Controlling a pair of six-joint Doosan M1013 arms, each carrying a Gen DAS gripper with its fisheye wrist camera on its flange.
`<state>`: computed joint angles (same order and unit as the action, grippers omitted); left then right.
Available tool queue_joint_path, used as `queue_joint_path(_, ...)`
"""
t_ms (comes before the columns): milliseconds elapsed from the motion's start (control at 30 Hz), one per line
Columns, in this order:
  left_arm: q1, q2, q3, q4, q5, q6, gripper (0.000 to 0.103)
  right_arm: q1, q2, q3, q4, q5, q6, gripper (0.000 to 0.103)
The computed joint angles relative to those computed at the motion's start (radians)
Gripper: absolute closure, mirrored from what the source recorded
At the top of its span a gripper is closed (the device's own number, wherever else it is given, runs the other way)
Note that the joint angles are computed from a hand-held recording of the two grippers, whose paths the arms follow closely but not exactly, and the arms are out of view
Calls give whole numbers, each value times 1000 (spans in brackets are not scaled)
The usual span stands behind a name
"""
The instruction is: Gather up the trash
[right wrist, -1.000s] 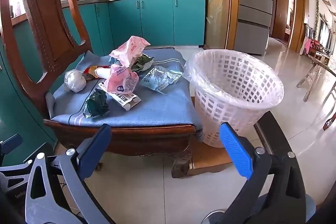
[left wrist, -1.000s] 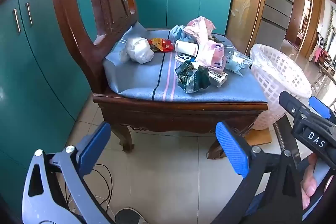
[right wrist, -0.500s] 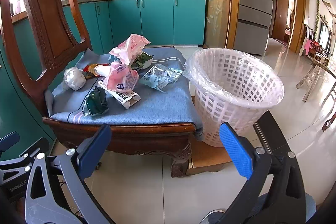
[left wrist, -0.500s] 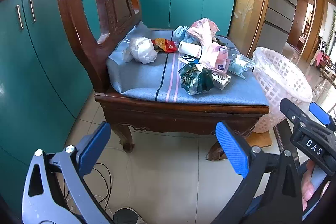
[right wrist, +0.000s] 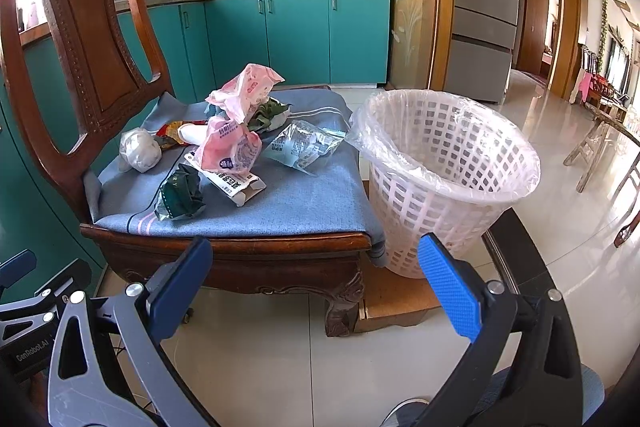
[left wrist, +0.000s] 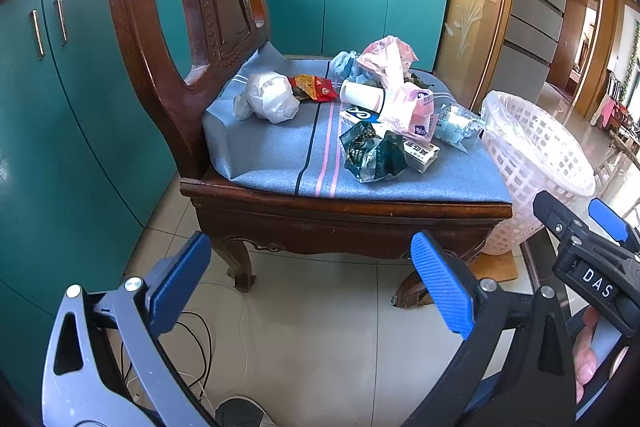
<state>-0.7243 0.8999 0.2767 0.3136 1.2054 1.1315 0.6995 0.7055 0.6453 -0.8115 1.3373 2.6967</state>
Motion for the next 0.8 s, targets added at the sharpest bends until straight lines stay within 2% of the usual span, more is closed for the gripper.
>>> queue_joint_path(67,1,15,-31,-3,16,10,3,0,-1,1,0,0,1,3)
queue_joint_path(800,-2,17,-33,-9,23,17,3,1,1,1,-1,-2,1,3)
